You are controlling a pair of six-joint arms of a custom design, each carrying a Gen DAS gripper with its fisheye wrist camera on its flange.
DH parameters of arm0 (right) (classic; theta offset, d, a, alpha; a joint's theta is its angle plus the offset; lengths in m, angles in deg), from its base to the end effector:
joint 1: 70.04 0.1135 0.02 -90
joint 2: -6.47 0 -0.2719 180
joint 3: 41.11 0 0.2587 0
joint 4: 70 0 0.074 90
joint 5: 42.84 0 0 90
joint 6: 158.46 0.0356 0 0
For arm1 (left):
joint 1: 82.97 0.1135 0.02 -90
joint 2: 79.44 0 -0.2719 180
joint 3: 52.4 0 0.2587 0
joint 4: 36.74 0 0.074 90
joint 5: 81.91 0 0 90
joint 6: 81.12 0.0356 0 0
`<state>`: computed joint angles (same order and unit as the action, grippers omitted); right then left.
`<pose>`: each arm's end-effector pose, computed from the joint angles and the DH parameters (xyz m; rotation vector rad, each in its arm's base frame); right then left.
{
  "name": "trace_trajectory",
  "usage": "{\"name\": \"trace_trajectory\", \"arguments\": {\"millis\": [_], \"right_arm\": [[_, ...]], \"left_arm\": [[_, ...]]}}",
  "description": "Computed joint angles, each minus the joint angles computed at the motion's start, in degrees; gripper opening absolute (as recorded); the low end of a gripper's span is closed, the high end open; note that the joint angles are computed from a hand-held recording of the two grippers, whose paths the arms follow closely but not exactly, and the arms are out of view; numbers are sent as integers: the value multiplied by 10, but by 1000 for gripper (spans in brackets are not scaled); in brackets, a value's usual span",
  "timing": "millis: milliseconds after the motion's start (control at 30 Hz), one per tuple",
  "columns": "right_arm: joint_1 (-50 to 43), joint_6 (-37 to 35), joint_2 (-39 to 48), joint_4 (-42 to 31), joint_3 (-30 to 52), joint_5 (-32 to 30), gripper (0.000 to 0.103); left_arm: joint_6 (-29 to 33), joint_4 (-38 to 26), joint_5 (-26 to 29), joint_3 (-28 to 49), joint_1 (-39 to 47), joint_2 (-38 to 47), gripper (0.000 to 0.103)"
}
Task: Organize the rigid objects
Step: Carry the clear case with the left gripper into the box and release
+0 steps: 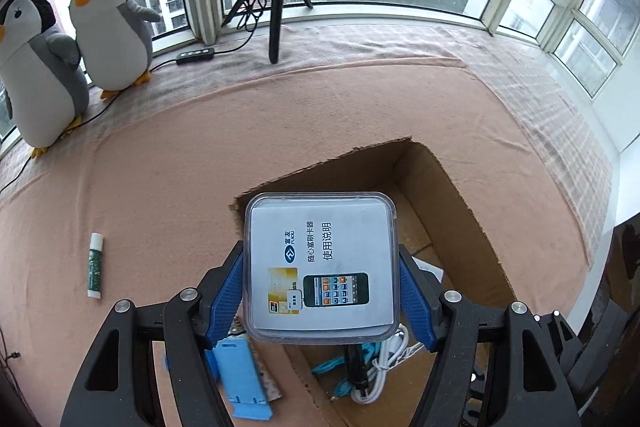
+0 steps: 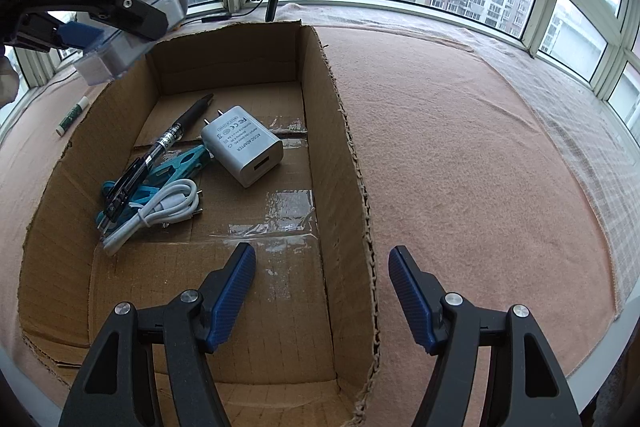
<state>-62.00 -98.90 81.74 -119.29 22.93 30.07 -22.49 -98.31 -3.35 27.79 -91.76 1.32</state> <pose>0.2538 0.0464 0.2320 -0.9432 2.3940 0.2476 0.2836 -0.0367 0.2830 -0.5764 2.5550 0.0234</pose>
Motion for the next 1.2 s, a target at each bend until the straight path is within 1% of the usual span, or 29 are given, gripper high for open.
{"name": "trace_trajectory", "arguments": {"millis": [167,467,1000,1200], "right_arm": [[0,0,0,0,-1,0,65],[1,2,0,1,-1,0,65],[5,5,-2,2,-2,2,65],[8,8,-3,2,-2,3,65]], "left_arm": [[-16,15,-1,19,-27,48,72],[-20,27,12,26,-28,92,73],[-13,26,26,37,-23,113,73],[-14,15,26,47,-21,114,74]]}}
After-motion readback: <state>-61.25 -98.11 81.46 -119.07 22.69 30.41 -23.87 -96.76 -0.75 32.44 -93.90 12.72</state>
